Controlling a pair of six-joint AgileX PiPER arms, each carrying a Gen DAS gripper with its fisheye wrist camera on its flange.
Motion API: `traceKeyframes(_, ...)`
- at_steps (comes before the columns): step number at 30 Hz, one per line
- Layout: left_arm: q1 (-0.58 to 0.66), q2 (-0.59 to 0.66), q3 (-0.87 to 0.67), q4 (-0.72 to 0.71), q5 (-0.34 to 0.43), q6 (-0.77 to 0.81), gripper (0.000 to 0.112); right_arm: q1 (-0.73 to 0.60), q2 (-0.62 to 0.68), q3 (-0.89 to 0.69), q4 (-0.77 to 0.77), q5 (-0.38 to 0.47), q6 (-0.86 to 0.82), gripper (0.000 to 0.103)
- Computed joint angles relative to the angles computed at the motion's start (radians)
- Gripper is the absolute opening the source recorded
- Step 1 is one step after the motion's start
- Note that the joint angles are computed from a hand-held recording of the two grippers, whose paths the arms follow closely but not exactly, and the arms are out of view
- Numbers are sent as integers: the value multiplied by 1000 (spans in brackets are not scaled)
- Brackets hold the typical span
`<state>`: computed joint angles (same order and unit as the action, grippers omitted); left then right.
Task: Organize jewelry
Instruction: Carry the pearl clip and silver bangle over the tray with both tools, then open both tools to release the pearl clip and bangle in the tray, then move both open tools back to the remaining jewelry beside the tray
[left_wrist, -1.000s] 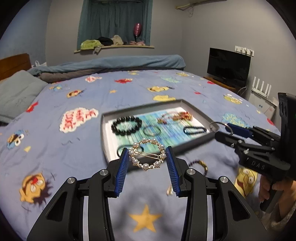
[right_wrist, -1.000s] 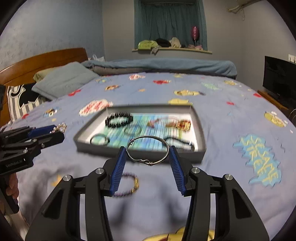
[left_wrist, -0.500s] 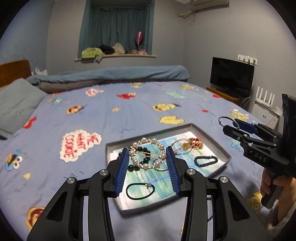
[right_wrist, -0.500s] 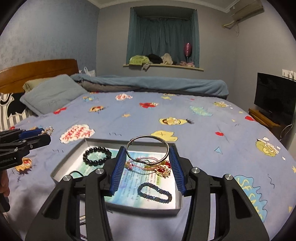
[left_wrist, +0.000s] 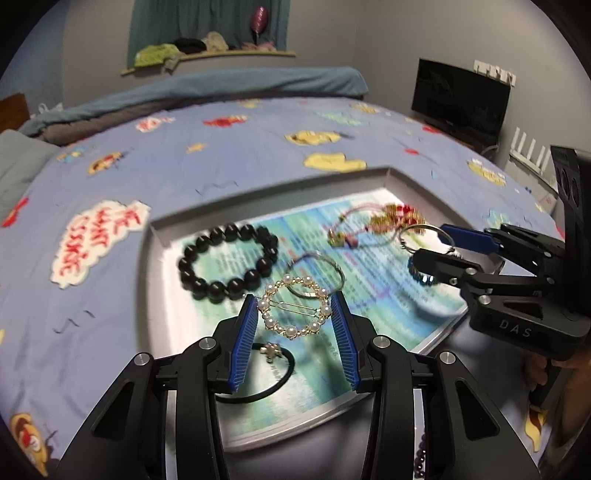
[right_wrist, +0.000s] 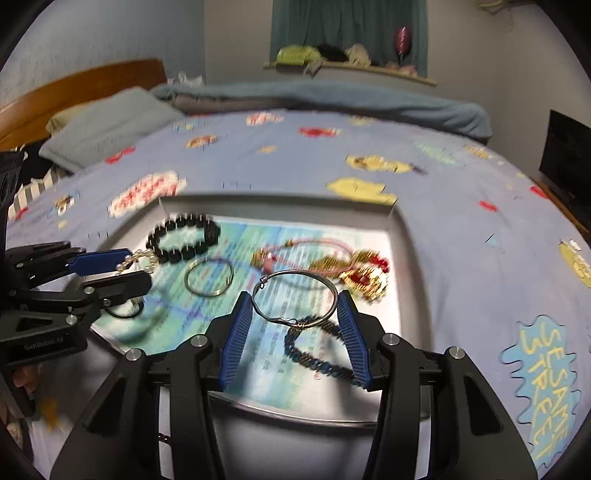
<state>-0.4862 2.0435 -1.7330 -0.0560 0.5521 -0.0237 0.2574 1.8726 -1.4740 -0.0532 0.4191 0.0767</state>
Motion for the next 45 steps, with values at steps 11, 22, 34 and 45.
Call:
traceKeyframes(11, 31, 47, -49, -185, 79, 195, 43, 21, 104, -151, 49, 163, -112, 48)
traceKeyframes(22, 28, 80, -98, -178, 118, 182, 43, 31, 122, -178, 44, 194, -112, 48)
traceKeyframes(34, 26, 69, -83, -145, 101, 142, 47, 18, 115, -166, 41, 192, -78, 54)
traceKeyframes(45, 11, -20, 5, -34, 50, 18, 62, 20, 40, -98, -24, 176, 16, 71)
